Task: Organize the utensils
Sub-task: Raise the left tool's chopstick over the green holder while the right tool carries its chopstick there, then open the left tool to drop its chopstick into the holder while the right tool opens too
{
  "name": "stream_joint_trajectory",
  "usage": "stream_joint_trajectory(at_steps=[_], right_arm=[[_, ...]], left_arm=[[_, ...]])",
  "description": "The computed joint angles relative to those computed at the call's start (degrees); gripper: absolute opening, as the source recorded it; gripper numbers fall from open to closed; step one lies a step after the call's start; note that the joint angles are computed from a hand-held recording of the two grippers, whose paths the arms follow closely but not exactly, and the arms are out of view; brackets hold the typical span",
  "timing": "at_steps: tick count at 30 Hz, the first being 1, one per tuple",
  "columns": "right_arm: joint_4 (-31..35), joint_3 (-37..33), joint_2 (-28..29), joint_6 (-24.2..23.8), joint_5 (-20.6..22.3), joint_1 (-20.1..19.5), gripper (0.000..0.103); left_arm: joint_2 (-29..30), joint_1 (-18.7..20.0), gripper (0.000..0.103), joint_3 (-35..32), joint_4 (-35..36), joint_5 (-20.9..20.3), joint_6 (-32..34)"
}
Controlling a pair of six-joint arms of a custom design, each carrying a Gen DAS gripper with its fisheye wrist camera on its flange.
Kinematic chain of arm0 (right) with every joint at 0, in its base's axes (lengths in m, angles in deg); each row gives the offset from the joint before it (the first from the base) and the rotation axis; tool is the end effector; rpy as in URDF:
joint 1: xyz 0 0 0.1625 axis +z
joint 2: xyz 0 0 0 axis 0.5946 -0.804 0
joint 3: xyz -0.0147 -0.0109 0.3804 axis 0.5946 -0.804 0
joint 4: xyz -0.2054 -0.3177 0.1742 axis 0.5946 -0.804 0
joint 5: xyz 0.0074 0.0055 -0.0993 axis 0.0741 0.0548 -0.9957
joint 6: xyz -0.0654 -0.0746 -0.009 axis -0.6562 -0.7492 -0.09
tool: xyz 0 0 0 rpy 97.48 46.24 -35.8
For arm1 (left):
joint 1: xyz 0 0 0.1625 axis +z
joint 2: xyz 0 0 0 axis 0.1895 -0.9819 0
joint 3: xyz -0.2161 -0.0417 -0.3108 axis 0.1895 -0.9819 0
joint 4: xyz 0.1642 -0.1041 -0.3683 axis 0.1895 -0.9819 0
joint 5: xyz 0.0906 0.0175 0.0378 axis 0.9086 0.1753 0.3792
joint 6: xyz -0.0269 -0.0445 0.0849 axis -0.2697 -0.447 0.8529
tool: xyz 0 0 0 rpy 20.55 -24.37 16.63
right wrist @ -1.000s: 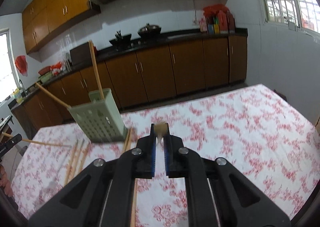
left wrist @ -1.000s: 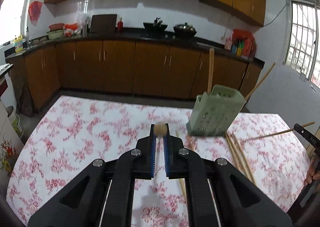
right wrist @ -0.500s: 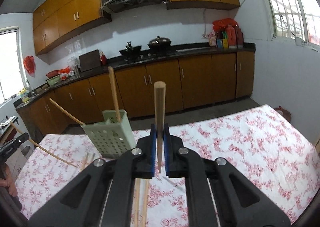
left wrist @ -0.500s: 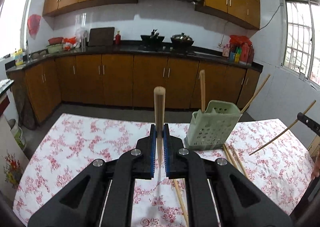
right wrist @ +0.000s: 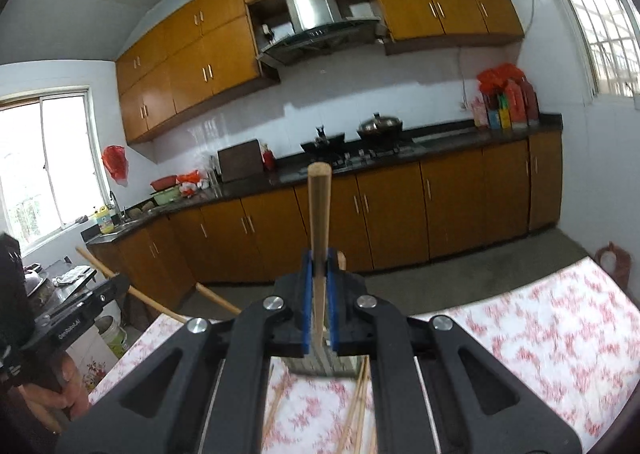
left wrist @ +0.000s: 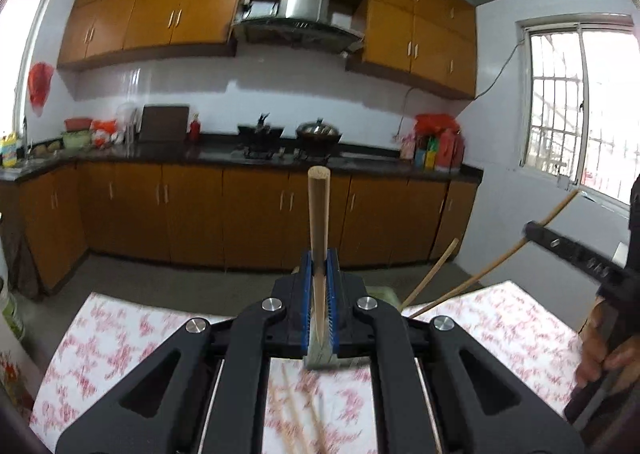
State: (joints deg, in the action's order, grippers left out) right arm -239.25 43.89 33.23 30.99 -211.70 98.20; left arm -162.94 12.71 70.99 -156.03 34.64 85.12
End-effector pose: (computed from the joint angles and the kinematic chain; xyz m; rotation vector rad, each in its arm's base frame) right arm 0.4519 -0.3656 0.2278 0.6143 -2.1795 1.6150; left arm -0.2442 -0.3440 0.4292 0.8194 2.1851 -1.4803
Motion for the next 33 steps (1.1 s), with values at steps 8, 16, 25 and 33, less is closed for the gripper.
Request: stream_joint_trajectory(at_steps=[8,16,25,33], right_arm=[[1.44,-7.90,5.84,-3.76,-0.07,-2.57,0.008],[6.91,-9.76,7.60,0.41,1.52,-6.14,0.008],[9.21,-10.46,8.83,2.10,2.09,-7.86,0.008],[7.48,-9.63,8.10,1.97,0.88,-6.64,0.014]], left_arm=[[13.69,3.89,0.008,-5.99,-19.12,-1.77,10.40],[20.62,10.25,0.008,-8.30,-22.24,-4.82,9.44],[20.45,12.12,0.008,-7.22,-18.17,-5.90,6.01],[17.37,10.36,0.009,-7.46,-13.09,-5.03,3.21]])
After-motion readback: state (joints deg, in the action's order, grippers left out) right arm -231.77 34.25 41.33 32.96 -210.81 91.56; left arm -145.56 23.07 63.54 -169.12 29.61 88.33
